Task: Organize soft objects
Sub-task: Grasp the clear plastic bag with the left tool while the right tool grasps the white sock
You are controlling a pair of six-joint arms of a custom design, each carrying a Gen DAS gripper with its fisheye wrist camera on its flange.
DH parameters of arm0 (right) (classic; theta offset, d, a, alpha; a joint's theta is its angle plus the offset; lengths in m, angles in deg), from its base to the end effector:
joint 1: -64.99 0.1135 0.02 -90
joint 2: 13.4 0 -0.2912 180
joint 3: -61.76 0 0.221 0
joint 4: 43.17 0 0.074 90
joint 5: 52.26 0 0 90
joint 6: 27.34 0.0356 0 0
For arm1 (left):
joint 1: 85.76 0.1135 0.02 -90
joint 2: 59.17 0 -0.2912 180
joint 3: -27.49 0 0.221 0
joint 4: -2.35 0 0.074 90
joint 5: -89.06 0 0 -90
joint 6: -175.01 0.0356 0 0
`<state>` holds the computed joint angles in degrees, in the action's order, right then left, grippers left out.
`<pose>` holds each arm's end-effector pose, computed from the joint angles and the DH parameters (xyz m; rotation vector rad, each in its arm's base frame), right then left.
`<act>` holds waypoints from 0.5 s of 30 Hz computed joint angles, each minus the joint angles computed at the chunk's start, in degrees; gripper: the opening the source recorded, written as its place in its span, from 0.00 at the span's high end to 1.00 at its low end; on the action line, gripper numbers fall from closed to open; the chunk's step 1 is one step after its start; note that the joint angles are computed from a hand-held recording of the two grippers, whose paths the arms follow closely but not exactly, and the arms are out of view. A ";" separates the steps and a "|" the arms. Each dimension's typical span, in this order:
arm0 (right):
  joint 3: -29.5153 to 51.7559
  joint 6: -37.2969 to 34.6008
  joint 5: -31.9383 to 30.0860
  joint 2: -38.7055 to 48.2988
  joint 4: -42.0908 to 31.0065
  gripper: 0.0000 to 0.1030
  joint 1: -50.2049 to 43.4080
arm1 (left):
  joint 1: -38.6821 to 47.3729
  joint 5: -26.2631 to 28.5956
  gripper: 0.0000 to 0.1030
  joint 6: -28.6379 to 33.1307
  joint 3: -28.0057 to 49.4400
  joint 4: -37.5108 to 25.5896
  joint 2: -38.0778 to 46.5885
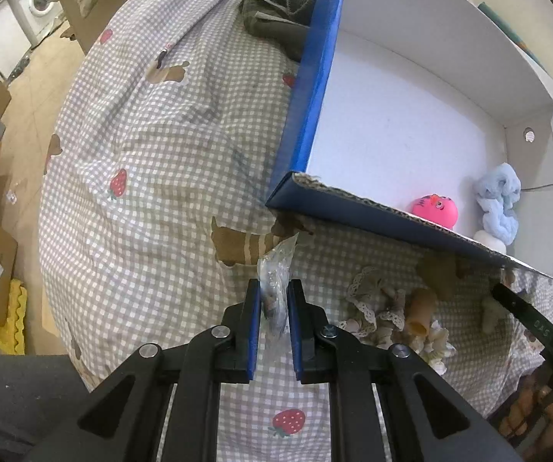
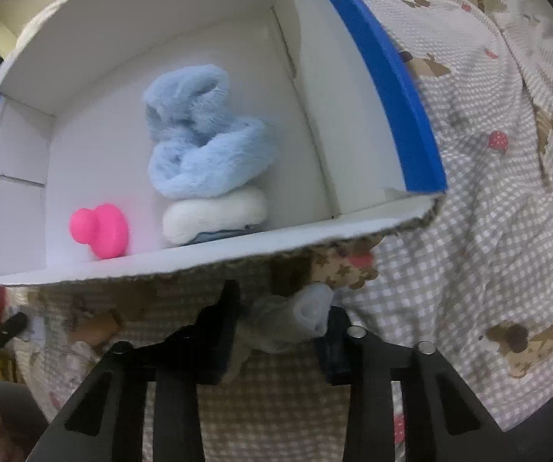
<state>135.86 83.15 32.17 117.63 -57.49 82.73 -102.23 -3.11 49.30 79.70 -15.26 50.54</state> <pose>0.3484 0.1151 0.0443 0.0455 2.8501 0.2851 0.2546 -0.0739 0.0954 -0.4899 2.8475 -0.1169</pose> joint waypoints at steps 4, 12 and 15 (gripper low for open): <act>-4.34 -1.70 -1.37 -2.36 4.24 0.92 0.81 | -0.42 -0.62 0.88 -0.10 0.94 -0.25 0.60; -6.65 -1.81 -0.48 -3.89 7.16 0.92 2.99 | -1.32 -1.55 0.88 -1.54 0.70 -0.31 0.03; -9.22 -2.24 -0.75 -5.88 8.69 0.92 2.36 | -1.80 -2.10 0.88 -2.27 -0.03 -0.62 -1.39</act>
